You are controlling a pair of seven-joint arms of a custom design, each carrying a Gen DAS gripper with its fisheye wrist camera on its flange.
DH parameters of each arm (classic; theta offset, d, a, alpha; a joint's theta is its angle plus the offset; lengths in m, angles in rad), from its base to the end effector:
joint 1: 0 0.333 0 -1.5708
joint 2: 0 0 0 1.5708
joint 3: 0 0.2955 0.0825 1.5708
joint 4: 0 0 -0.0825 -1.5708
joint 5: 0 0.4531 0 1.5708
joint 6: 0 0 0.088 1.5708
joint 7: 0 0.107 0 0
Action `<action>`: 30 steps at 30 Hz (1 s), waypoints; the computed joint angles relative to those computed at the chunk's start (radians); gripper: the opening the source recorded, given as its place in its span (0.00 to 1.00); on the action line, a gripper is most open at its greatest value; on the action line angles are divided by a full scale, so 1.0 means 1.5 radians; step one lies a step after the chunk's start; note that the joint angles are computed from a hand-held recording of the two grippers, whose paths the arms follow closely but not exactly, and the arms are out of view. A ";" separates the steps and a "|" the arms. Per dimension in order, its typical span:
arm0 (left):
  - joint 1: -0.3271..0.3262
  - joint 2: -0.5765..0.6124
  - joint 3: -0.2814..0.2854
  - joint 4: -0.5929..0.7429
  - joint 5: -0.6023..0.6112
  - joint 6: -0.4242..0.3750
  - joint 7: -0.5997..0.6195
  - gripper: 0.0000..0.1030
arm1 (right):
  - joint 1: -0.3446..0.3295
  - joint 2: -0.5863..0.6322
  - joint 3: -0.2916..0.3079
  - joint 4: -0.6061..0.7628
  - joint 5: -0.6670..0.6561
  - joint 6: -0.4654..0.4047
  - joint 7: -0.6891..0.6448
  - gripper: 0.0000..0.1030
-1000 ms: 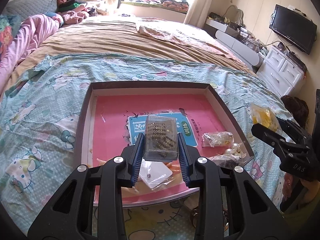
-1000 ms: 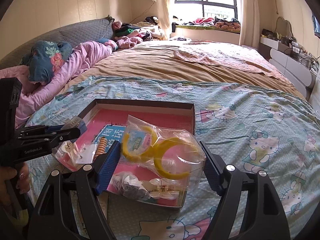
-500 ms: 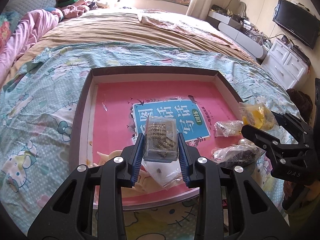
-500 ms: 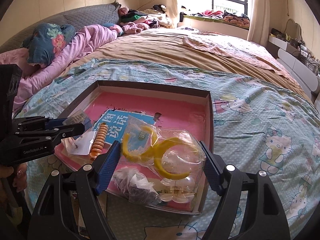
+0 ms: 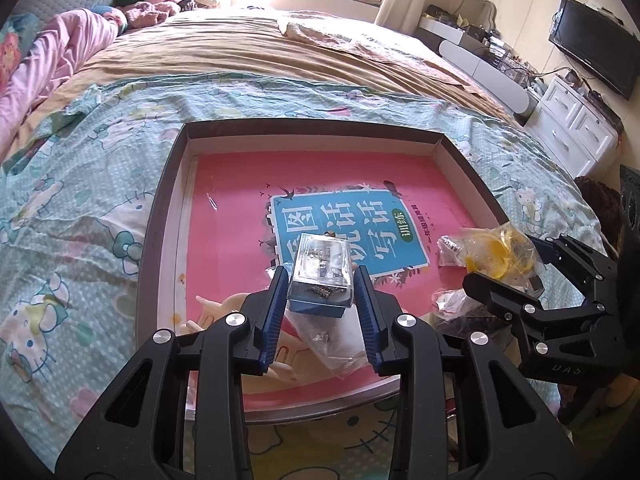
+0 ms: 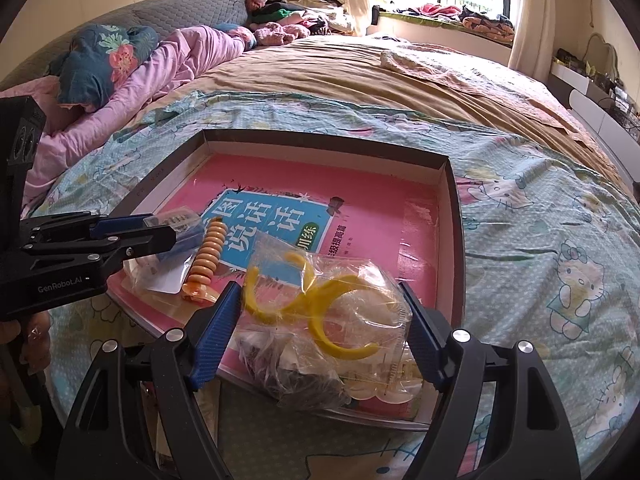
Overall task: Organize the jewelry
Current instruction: 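Open the right tool to drop the yellow hair tie bag into the tray, then lower the rhinestone box into the tray and open the left tool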
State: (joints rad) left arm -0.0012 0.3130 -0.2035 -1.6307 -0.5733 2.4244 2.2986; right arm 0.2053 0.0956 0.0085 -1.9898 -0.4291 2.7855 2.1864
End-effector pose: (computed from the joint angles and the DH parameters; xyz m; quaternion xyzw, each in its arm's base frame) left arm 0.7353 -0.1400 0.4514 -0.4542 0.8214 -0.3384 0.0670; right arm 0.6601 0.1624 0.4394 -0.6414 0.6762 -0.2498 0.2625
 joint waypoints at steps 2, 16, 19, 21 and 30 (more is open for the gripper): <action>0.001 0.001 0.000 0.001 -0.001 -0.002 0.001 0.25 | 0.000 0.001 0.001 0.000 0.002 0.001 -0.002 0.74; 0.003 -0.006 0.000 -0.009 -0.010 -0.005 0.006 0.26 | 0.000 -0.001 0.000 -0.002 0.009 0.001 0.000 0.77; 0.004 -0.007 0.000 -0.008 -0.012 -0.007 0.007 0.26 | -0.001 -0.006 0.000 -0.006 0.006 0.002 0.006 0.77; 0.004 -0.005 0.000 -0.005 -0.014 -0.011 0.005 0.26 | -0.002 -0.009 0.000 -0.009 0.008 0.002 0.006 0.78; 0.006 -0.019 0.000 -0.016 -0.029 -0.012 0.016 0.32 | -0.005 -0.031 0.001 -0.030 -0.010 0.009 0.029 0.85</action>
